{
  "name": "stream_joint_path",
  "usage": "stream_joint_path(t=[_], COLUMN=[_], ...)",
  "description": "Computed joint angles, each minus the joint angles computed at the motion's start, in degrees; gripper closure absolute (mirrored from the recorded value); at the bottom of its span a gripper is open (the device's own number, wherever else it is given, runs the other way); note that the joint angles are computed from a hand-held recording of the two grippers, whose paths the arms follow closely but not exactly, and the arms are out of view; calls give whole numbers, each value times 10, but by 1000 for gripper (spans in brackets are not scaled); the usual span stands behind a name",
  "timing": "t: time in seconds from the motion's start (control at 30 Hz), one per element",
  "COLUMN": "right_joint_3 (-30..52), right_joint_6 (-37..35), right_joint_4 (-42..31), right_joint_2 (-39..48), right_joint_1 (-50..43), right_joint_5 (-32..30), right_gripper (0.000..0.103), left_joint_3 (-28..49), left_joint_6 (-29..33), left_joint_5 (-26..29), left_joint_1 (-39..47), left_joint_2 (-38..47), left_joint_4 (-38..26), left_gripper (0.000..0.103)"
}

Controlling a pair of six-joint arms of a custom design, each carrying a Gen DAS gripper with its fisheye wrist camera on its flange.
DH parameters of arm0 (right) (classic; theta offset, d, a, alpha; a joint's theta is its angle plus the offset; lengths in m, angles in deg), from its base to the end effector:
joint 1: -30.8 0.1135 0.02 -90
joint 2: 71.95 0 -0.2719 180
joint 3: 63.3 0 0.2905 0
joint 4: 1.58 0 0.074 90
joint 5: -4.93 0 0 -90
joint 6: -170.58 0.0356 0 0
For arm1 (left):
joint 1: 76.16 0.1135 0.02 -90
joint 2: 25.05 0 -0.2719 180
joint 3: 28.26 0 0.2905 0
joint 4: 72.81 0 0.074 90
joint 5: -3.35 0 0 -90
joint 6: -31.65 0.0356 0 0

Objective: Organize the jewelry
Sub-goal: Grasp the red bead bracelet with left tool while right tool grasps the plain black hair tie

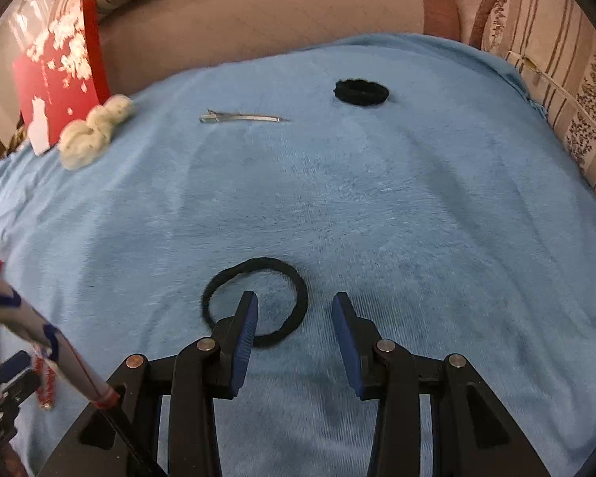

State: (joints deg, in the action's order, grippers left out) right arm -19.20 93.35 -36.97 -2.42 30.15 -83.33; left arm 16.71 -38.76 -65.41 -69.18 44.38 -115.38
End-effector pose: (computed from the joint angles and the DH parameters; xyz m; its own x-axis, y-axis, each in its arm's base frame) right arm 0.2407 -0.0038 0.1478 -0.8457 0.2305 -0.4814 0.2185 0.9724 0.0819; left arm 0.2306 0.0152 0.1491 -0.8519 0.2105 -0.4795 0.3319 0.9253 -0.1834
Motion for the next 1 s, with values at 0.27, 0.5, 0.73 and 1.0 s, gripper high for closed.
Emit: stream_joint_path(t=[0.27,0.5,0.73,1.0], right_joint_3=[-2,-9,45,156], right_joint_6=[-4,19,82,163], right_joint_4=[14,-44,-113,-85], right_joint_2=[6,-89,-146,-21], right_joint_1=[25,62,202,433], right_joint_5=[26,25,70,117], right_gripper=[97,98,98,98], left_joint_3=[-4,29,104,211], left_joint_6=[2,37,125,186], left_joint_5=[-1,119,222,275], left_joint_1=[-25,68,225,414], left_joint_2=[-11,-95,-87,40], left_joint_4=[6,-91,-180,-212], left_gripper=[96,96,96,96])
